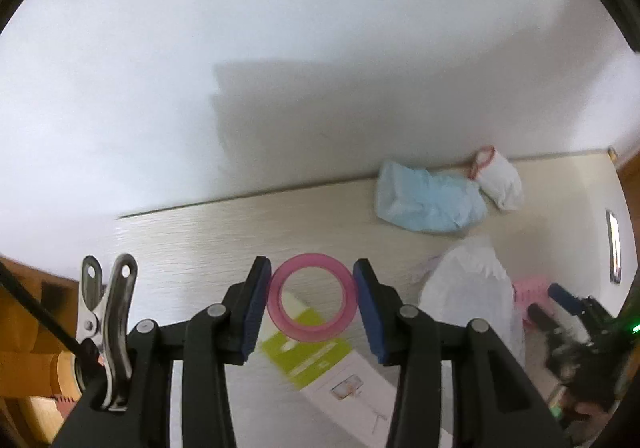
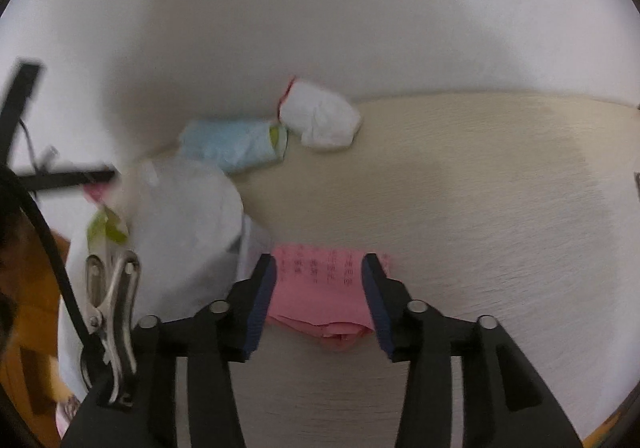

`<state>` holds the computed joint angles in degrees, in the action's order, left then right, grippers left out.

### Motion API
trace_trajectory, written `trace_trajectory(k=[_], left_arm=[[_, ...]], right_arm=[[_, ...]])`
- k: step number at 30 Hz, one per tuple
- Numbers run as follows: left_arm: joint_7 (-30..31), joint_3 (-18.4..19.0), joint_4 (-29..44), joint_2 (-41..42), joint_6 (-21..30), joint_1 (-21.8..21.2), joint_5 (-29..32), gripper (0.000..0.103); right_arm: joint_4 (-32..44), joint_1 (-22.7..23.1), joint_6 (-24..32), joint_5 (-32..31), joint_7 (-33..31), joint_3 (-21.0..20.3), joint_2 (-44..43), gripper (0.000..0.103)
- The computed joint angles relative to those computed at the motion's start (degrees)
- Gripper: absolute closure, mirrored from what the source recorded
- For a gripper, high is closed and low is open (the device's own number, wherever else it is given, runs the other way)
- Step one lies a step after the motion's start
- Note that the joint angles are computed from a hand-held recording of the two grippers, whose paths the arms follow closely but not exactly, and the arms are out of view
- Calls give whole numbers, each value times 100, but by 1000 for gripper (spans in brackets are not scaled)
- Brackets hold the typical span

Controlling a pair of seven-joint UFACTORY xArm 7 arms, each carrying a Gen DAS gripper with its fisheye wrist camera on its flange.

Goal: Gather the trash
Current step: 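Grasp the pink papers with the right tool while the left tool grasps the pink rubber ring, then carry the pink papers and pink ring in both tools over the red bucket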

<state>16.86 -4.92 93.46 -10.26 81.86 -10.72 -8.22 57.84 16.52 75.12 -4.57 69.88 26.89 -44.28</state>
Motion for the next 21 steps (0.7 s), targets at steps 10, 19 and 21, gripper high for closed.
trace_trajectory(k=[10, 19, 21], left_arm=[[-589, 22, 115, -309, 333, 177, 441, 58], [-889, 227, 57, -700, 583, 492, 553, 58], [-931, 268, 131, -721, 680, 562, 598, 58]], right_arm=[[-252, 240, 167, -470, -534, 98, 223, 49], [-292, 218, 89, -297, -1012, -230, -474, 94], [-140, 128, 109, -312, -1169, -236, -566, 95]])
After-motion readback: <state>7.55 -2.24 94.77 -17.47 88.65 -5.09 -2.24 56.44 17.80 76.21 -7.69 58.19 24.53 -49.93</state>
